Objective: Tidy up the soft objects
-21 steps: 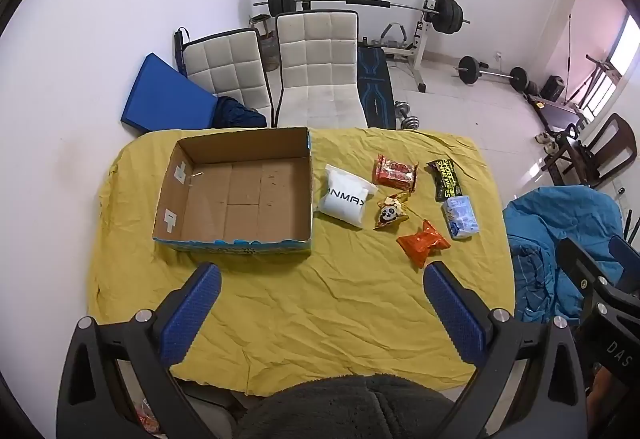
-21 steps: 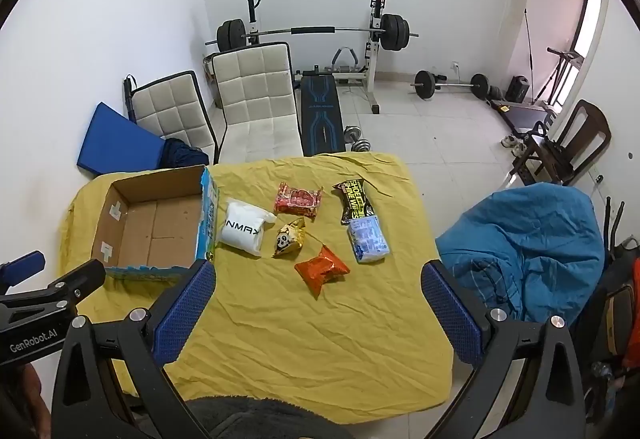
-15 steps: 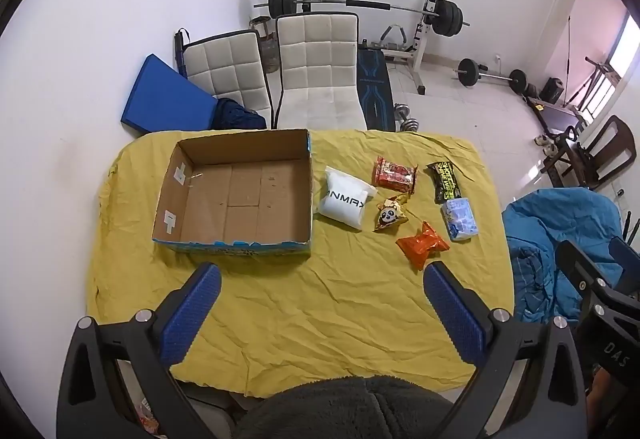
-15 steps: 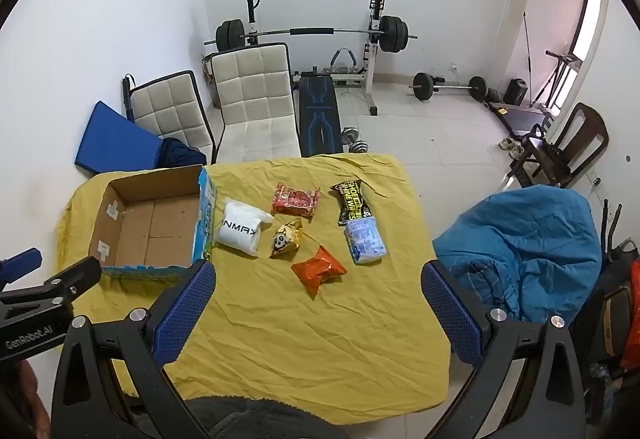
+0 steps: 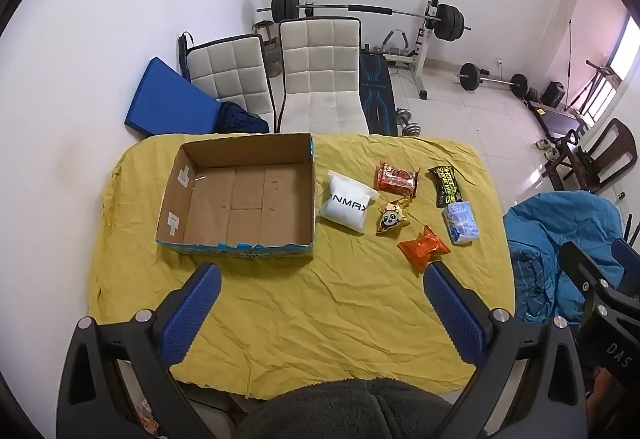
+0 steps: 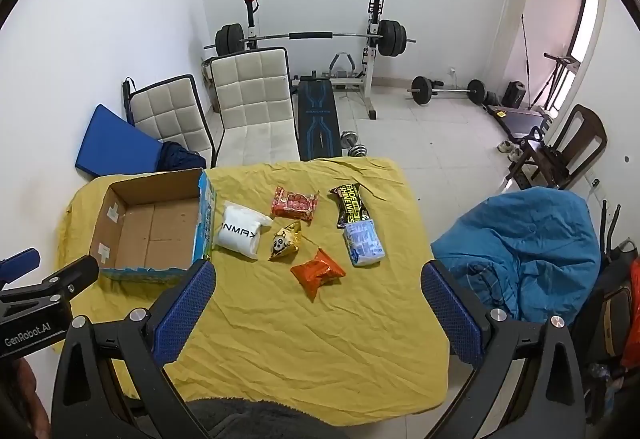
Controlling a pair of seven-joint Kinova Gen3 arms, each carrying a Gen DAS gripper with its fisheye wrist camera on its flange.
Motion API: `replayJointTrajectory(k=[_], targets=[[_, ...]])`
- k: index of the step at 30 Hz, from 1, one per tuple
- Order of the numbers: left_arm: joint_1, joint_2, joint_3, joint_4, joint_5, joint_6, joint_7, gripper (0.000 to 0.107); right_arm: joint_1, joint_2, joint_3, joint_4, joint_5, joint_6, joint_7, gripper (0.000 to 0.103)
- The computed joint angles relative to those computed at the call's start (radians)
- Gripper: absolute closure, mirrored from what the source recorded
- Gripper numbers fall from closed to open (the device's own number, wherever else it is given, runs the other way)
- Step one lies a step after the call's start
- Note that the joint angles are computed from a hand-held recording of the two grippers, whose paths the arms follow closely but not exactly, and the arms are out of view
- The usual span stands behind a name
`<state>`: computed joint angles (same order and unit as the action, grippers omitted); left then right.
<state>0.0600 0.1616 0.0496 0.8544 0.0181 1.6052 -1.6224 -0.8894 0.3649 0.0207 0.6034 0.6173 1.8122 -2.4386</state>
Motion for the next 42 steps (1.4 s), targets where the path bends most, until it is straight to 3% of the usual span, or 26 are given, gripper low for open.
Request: replayJointTrajectory(k=[42], targets=[[-0.001,-0.006,-0.002,-0.005,-0.004,-0.014,0.003,0.004,-0.031,-0.009,0.012,-0.031,0.046,0.015,0.013,0.0]])
